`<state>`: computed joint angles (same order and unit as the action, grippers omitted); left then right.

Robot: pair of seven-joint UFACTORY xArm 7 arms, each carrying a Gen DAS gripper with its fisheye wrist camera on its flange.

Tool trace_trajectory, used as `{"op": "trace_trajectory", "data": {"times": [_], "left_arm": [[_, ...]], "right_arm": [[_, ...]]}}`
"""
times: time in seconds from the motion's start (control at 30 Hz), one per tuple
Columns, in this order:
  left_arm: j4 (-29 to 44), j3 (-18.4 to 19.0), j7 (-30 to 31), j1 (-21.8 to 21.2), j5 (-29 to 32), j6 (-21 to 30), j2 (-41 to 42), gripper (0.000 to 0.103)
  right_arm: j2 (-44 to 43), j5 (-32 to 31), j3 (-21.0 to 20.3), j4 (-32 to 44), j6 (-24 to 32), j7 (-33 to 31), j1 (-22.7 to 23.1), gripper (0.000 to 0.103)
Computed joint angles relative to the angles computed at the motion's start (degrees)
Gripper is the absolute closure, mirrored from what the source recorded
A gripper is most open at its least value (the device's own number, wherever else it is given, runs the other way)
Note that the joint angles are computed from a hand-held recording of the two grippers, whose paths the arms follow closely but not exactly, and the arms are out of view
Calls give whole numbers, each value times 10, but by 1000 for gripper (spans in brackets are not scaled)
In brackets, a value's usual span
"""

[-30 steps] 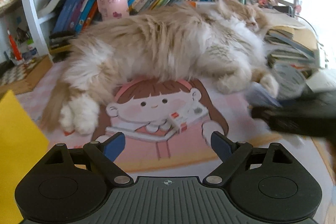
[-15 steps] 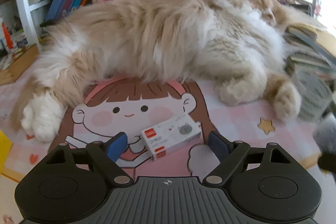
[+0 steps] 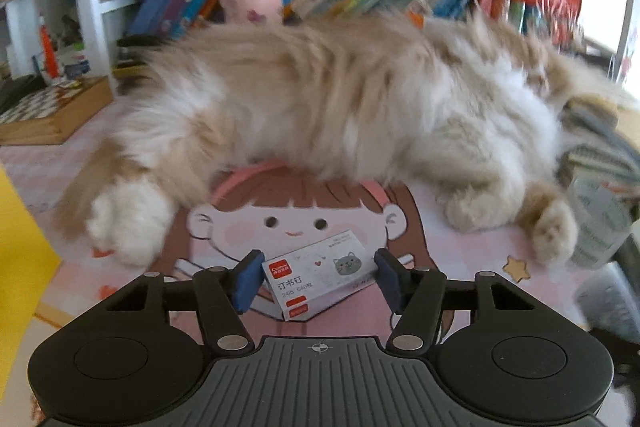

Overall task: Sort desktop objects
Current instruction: 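Carry the bottle and small box in both tools over the yellow box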

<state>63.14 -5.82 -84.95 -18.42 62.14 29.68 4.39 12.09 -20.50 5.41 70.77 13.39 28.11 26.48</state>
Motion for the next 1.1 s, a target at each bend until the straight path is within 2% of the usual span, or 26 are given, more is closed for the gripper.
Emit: {"op": "trace_trajectory", "data": {"times": [0.13, 0.33, 0.63, 0.9, 1.1], "left_arm": [[-53, -6, -14, 13, 2, -14, -62, 43], [-139, -51, -17, 44, 27, 0, -167, 43], [-261, -98, 31, 62, -66, 13, -334, 43], [-344, -105, 101, 61, -164, 12, -459, 43], [-400, -98, 172, 56, -226, 11, -545, 43]], "right_arm": [[5, 25, 16, 6, -9, -32, -5, 73], [-1, 61, 31, 1, -22, -69, -1, 73], [-42, 120, 61, -42, -24, -118, 7, 73], [-71, 87, 67, -70, -7, -72, 36, 73], [-87, 13, 74, -78, 2, 11, 56, 73]]}}
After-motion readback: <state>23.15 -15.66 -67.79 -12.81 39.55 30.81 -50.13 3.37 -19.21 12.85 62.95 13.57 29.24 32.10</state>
